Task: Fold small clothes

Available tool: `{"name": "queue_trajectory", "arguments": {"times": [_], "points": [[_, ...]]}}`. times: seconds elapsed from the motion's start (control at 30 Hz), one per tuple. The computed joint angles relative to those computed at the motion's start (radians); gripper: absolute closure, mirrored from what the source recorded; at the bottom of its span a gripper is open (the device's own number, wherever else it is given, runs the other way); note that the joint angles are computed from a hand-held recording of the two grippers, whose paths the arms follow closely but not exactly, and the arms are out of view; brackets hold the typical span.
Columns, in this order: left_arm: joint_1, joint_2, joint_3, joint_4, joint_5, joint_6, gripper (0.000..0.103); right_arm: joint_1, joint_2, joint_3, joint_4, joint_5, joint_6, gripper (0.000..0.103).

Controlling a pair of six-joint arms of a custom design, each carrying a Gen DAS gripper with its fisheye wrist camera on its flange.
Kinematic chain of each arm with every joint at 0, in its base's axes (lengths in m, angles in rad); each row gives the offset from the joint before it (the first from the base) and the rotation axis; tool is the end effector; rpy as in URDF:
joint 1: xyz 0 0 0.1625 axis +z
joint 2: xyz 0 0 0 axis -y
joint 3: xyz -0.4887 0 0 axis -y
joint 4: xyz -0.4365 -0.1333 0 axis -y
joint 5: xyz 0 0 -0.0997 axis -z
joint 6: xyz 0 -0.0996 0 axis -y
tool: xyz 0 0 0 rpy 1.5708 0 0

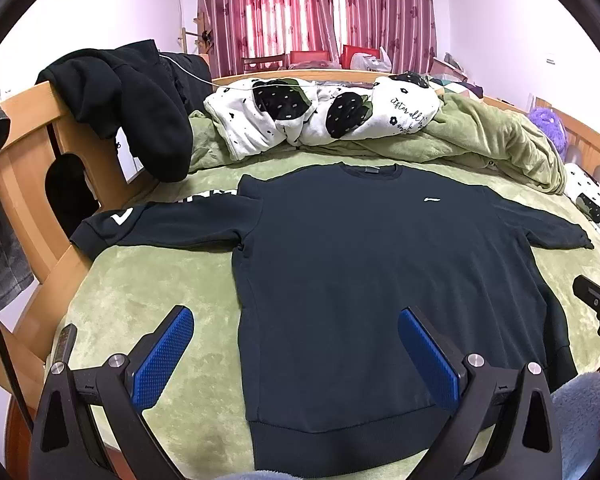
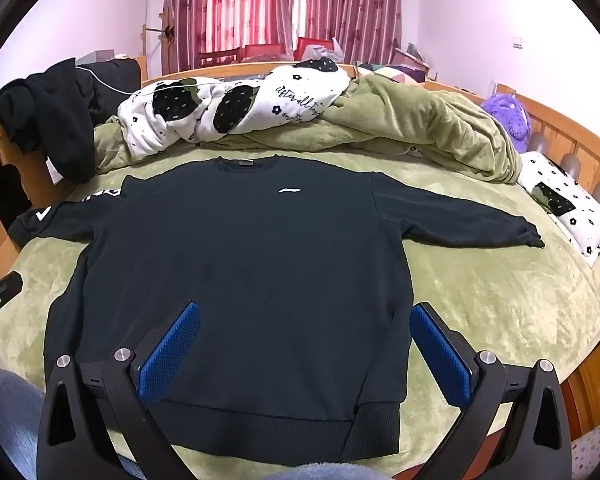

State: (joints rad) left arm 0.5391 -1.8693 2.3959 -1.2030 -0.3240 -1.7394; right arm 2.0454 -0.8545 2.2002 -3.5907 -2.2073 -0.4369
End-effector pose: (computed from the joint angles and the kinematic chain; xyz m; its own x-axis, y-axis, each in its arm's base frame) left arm -0.1159 -0.3347 0.3126 -0.6086 -0.4263 -0.6692 0.3742 0.5895 -0.7159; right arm 0.3155 -0.4520 0.1053 -0.6507 -0.3279 0.6849 -0.6979 0.6137 -0.3692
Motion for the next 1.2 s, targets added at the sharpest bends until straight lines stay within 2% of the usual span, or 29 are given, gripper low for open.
{"name": "queue_trajectory", "arguments": {"times": [0.2, 0.3, 0.63, 0.77, 1.2], "points": [[0.010, 0.001, 0.002, -0.038, -0.002, 0.047, 0.000, -0.013, -0.016, 0.002, 0.031, 0.018, 0.039, 0.000], [0.003, -0.002, 0.002, -0.015, 0.000, 0.019, 0.000, -0.019, -0.023, 0.005, 0.037, 0.028, 0.055, 0.000], [-0.005, -0.007, 0.003, 0.013, 0.004, -0.015, 0.000, -0.001, -0.004, 0.000, 0.001, -0.001, 0.010, 0.000], [-0.012, 0.005, -0.009, 0.082, 0.010, -0.082, 0.000, 0.003, 0.002, -0.004, -0.001, -0.004, -0.004, 0.000], [-0.011, 0.013, -0.016, 0.093, 0.010, -0.091, 0.000, 0.003, 0.002, 0.000, 0.003, -0.005, -0.008, 0.000]]}}
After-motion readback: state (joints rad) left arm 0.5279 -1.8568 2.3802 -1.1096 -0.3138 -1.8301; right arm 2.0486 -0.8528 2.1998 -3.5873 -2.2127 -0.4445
